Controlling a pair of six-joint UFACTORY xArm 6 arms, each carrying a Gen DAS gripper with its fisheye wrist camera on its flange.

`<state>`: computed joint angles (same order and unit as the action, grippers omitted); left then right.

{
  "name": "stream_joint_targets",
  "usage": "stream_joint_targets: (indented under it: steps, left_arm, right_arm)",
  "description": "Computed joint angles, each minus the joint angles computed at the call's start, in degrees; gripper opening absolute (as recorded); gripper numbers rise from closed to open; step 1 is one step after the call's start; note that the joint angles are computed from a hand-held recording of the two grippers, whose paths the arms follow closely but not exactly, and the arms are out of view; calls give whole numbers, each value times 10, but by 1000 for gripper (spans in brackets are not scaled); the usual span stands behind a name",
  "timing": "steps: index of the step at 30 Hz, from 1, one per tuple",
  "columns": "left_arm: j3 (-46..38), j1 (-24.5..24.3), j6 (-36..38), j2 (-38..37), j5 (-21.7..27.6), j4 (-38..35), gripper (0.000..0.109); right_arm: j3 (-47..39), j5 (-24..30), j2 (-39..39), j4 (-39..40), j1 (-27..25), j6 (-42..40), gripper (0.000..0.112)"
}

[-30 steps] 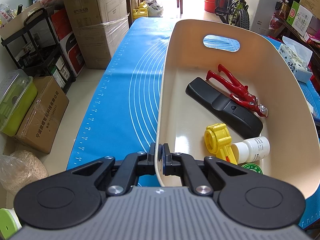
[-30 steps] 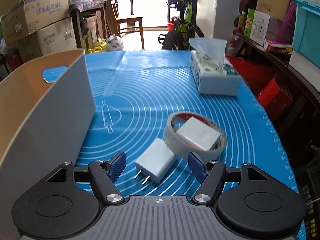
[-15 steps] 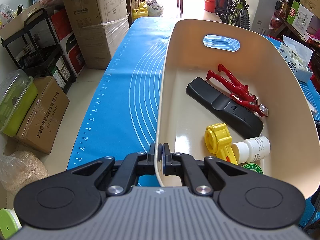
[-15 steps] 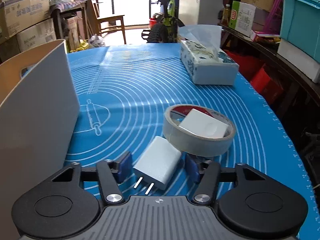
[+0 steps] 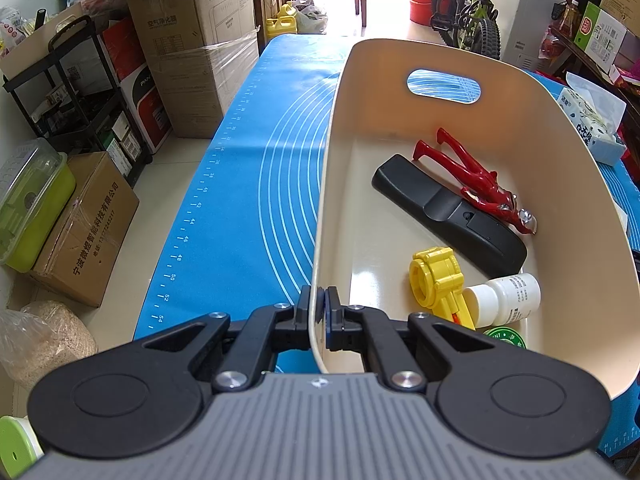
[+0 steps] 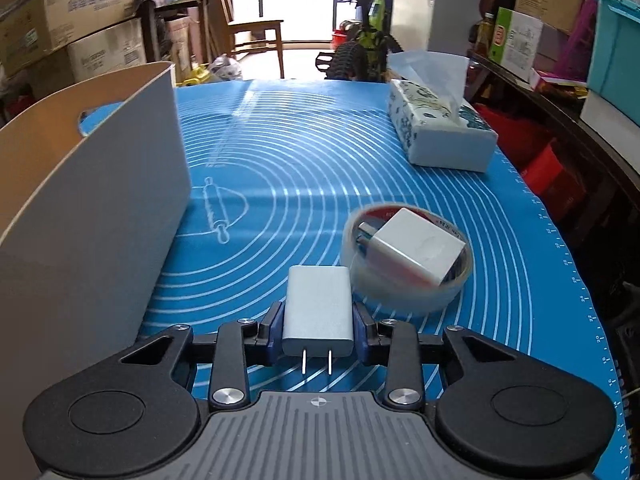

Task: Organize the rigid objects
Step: 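Carry the white charger into the basket and release it with the right gripper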

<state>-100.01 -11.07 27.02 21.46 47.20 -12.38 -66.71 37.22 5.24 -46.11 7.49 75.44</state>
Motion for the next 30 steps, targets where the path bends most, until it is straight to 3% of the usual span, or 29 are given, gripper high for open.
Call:
stream_joint_targets:
  steps: [20, 25, 30]
  left_arm:
    - [0, 0, 0, 0, 0, 0, 7]
    - [-1, 0, -1, 0, 0, 0, 7]
    - [-2, 0, -2, 1, 2, 0, 7]
  right_arm:
    - [-7, -27, -83, -107, 19, 62, 42]
    - [-55, -53, -61, -118, 35, 43, 42]
    - [-120, -77, -5, -81, 53, -10, 42]
